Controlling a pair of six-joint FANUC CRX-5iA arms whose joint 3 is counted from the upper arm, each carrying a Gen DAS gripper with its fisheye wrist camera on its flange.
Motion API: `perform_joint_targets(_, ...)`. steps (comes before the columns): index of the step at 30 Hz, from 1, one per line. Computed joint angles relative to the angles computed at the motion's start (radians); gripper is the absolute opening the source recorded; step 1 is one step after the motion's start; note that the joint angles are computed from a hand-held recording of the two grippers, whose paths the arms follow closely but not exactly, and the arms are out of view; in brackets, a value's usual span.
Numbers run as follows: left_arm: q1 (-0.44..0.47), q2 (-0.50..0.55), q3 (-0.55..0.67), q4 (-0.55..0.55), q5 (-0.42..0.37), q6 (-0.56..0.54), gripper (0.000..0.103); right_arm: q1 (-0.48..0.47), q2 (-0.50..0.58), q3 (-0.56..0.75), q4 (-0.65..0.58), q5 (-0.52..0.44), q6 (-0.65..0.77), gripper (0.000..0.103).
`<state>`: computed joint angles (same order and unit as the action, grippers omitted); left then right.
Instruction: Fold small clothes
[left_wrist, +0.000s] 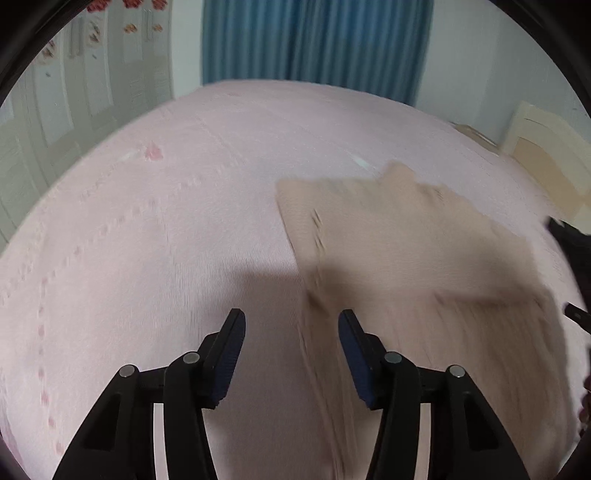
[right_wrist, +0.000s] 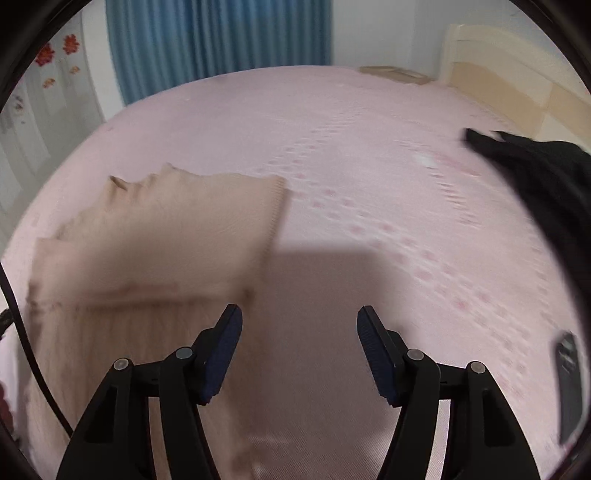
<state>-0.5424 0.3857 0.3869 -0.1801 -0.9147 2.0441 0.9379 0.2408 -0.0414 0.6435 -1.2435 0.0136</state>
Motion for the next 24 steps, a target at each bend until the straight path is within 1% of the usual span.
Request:
perform_joint_targets(1,0.002,-0.037,-0.052,0.026,0.015,-0.01,0.05,0.02,-0.024,-0.017,-0.014,-0.011,-0.025,0.062)
perform_joint_targets(2,0.002,-0.083,-0.114,0.048,0.026,-0.014,0.05,0.041,-0.056,-0.041,-0.034,-0.005,-0.041,0.057)
perform_joint_targets(3,-0.001,-0.109,-0.149,0.06,0.029,-0.015,0.05,0.063,-0.085,-0.063,-0.051,0.001,-0.053,0.056)
perform_joint_targets(5,-0.007,-0.162,-0.217,0.089,0.017,-0.022,0.05,0.108,-0.118,-0.092,-0.065,-0.012,-0.076,0.056)
perform_joint_targets(9,-0.033,-0.264,-0.337,0.111,-0.001,0.009,0.05,0.189,-0.151,-0.114,-0.121,-0.02,-0.059,0.056)
perform_joint_targets(12,-0.037,-0.338,-0.445,0.177,0.03,0.001,0.049,0.25,-0.181,-0.141,-0.148,0.006,-0.073,0.056)
perform_joint_targets(16,-0.038,-0.373,-0.523,0.249,0.042,-0.018,0.049,0.325,-0.198,-0.168,-0.183,0.018,-0.106,0.056)
perform_joint_targets(19,-0.059,-0.39,-0.546,0.236,0.066,0.014,0.049,0.364,-0.225,-0.211,-0.202,0.042,-0.157,0.056)
perform_joint_targets(21,-0.061,-0.389,-0.559,0.258,0.084,0.017,0.049,0.39,-0.239,-0.239,-0.182,0.047,-0.193,0.056)
perform_joint_targets(24,-0.085,-0.373,-0.545,0.236,0.086,0.044,0.048,0.418,-0.244,-0.252,-0.164,0.042,-0.222,0.056)
